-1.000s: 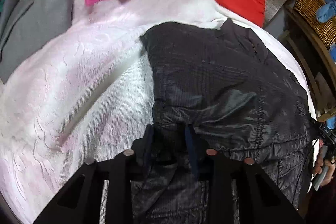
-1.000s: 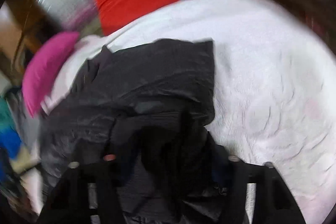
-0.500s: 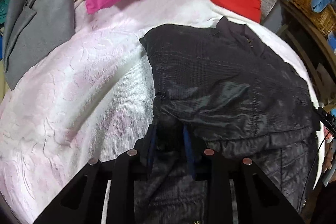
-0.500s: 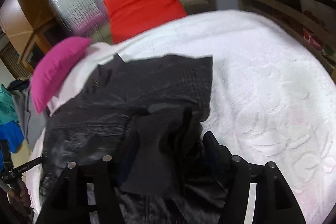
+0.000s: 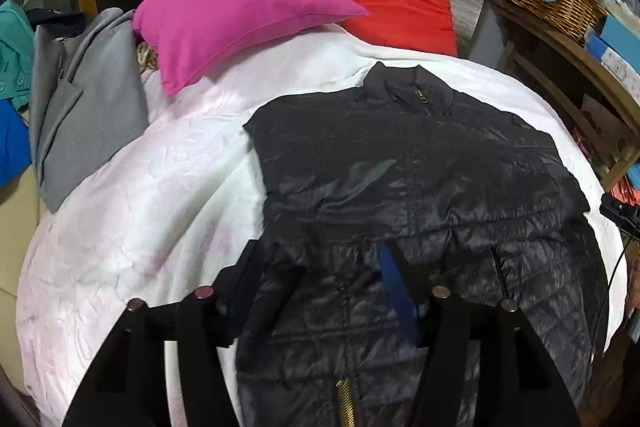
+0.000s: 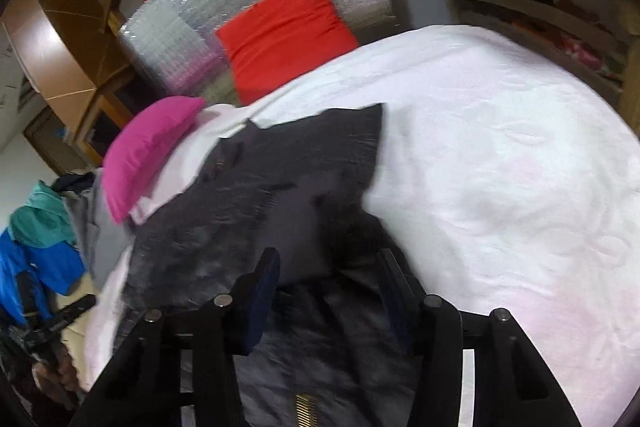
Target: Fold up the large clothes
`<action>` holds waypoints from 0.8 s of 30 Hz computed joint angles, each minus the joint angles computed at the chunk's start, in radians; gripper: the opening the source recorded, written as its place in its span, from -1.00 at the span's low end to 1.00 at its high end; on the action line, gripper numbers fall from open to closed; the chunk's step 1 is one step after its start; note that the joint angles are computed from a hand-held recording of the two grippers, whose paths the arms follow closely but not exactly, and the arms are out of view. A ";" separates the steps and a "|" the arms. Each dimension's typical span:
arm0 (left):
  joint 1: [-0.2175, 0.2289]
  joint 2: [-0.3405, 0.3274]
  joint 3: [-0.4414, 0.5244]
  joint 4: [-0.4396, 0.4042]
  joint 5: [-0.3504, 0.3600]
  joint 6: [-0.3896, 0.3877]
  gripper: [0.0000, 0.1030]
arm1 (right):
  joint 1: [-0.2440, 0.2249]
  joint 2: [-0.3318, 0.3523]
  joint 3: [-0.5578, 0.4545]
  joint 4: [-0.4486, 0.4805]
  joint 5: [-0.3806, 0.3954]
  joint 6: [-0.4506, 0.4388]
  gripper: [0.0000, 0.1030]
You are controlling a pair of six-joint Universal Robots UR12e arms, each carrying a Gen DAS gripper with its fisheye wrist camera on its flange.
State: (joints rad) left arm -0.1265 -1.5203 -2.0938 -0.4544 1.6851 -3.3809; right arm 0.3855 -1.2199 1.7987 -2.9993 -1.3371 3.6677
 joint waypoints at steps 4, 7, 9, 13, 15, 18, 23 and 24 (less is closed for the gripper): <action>-0.004 -0.068 0.046 0.000 0.006 -0.044 0.26 | 0.027 0.059 -0.089 0.041 0.027 -0.040 0.02; -0.012 -0.125 0.076 -0.024 0.017 -0.059 0.26 | 0.045 0.102 -0.135 0.083 0.033 -0.064 0.02; -0.012 -0.152 0.092 -0.088 0.011 -0.062 0.26 | 0.051 0.123 -0.156 0.144 0.028 -0.073 -0.01; -0.047 -0.165 0.090 -0.080 0.088 0.007 0.26 | 0.058 0.111 -0.143 0.139 0.015 -0.105 -0.03; -0.051 -0.145 0.081 -0.070 0.075 0.024 0.26 | 0.048 0.096 -0.126 0.120 0.045 -0.096 -0.03; -0.055 -0.096 0.048 -0.043 0.075 0.032 0.26 | 0.031 0.051 -0.069 0.061 0.061 -0.069 -0.03; -0.092 0.016 -0.054 0.040 0.164 0.064 0.28 | 0.000 -0.058 0.064 0.010 0.056 -0.058 0.15; -0.101 0.044 -0.080 0.051 0.182 0.063 0.33 | -0.006 -0.076 0.086 0.005 0.057 -0.052 0.18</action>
State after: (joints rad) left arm -0.2273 -1.4762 -2.1734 -0.4030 1.8673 -3.3180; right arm 0.3792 -1.2963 1.8844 -2.9944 -1.2797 3.6152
